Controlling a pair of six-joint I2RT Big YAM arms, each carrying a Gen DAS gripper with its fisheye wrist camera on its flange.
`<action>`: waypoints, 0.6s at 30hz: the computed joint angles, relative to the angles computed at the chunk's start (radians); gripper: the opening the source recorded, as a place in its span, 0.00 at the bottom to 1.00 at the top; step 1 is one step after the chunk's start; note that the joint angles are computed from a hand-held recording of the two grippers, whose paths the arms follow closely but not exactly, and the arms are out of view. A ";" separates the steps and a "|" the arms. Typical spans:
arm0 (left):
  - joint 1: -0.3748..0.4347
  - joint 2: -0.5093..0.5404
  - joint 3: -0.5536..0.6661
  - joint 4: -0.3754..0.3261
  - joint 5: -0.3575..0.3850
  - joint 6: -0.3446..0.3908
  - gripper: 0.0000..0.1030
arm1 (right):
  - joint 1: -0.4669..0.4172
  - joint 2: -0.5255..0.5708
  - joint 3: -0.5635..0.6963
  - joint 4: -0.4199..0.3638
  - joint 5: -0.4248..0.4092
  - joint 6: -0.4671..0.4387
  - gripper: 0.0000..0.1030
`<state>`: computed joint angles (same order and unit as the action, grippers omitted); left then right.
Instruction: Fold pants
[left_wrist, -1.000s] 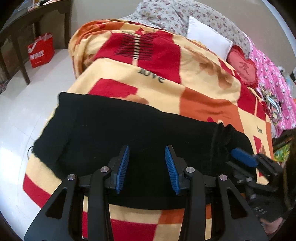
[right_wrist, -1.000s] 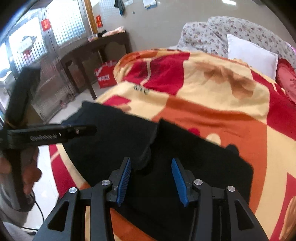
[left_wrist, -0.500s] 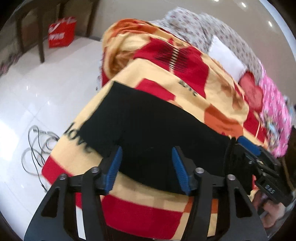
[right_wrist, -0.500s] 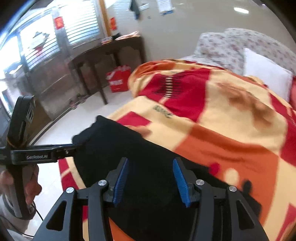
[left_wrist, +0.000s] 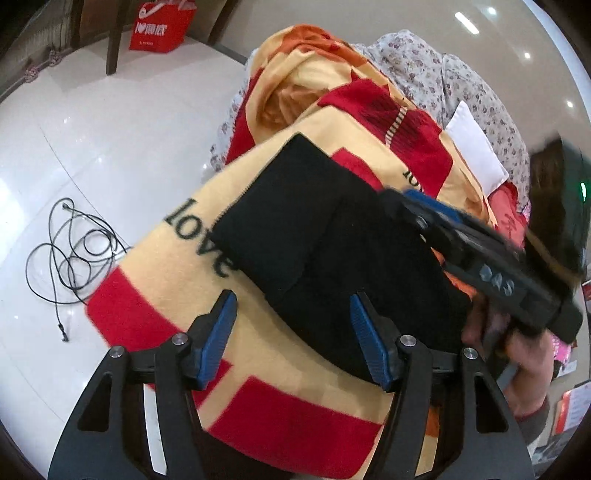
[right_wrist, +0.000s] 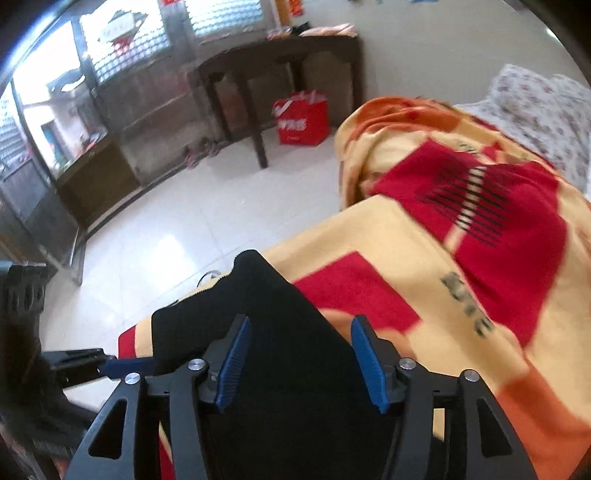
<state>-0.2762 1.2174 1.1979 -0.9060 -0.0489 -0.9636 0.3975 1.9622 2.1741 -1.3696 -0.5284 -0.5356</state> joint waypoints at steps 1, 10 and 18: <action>-0.003 0.005 0.006 0.000 -0.011 0.003 0.66 | 0.009 0.028 0.039 -0.029 0.004 -0.011 0.54; 0.007 0.023 0.000 0.070 -0.030 0.029 0.71 | 0.024 0.158 0.169 -0.132 -0.113 0.007 0.42; -0.022 -0.009 0.031 0.129 -0.074 0.150 0.15 | -0.038 0.019 0.004 0.014 -0.255 0.100 0.13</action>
<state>-0.2980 1.2080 1.2287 -0.7767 -0.1234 -0.8136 0.3592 1.9810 2.1784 -1.3555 -0.7835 -0.4354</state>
